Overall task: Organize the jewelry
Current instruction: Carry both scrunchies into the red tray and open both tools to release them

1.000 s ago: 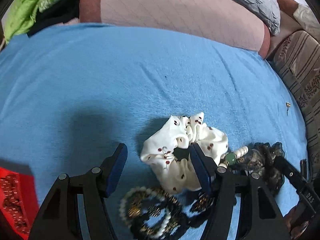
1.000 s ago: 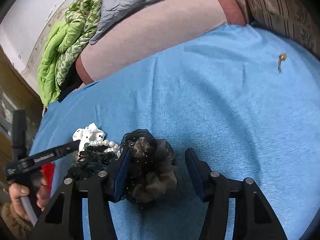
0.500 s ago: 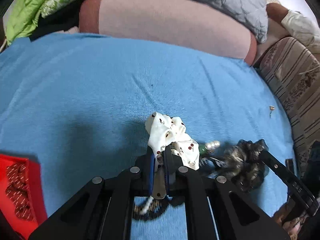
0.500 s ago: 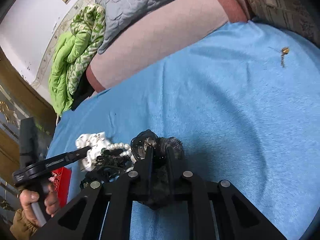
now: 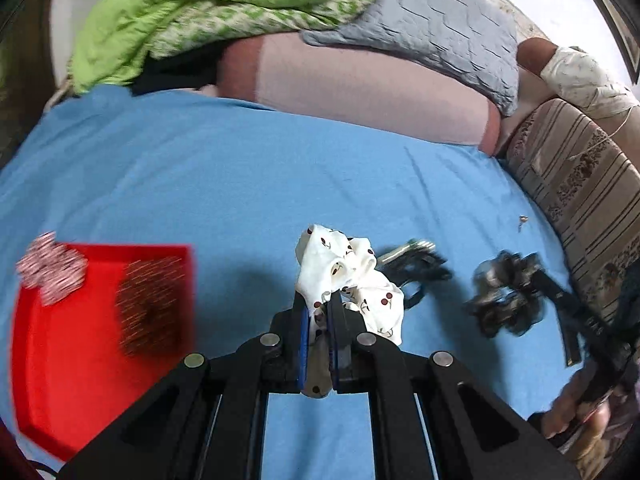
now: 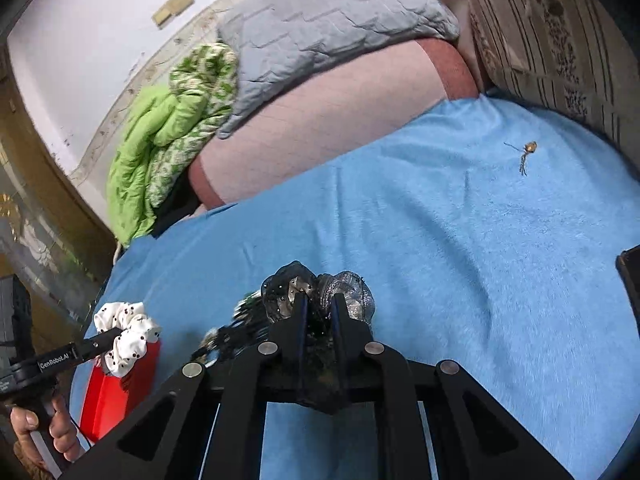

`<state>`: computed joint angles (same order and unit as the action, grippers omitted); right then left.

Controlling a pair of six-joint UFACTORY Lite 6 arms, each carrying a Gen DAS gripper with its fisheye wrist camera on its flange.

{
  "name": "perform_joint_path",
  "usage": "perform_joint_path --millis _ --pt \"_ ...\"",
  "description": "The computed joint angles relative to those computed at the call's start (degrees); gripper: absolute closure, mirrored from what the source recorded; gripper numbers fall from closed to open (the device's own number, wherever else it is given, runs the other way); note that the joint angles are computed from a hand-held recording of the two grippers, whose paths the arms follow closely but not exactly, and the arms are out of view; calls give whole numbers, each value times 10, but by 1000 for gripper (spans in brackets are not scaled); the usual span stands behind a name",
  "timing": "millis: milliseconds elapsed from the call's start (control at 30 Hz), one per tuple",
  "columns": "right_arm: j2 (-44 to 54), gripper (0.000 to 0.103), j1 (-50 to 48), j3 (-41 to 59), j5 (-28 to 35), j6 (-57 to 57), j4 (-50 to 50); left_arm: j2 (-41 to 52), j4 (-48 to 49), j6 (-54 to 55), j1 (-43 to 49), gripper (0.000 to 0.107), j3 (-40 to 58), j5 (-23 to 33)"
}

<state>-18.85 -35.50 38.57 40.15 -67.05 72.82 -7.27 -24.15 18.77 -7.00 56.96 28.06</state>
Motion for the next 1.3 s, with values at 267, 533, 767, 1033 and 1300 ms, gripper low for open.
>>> perform_joint_path --millis 267,533,767,1033,1300 --pt "-116 90 174 -20 -42 173 -115 -141 -92 199 258 99 -111 81" --pt "-91 90 484 40 -183 515 -386 -136 -185 400 475 99 -126 131" --pt "33 90 652 141 -228 768 -611 -56 -235 483 552 99 -102 144" --pt "197 90 740 249 -247 804 -625 40 -246 520 562 99 -66 96" --pt "313 90 752 317 -242 712 -511 108 -240 526 560 99 -32 60"
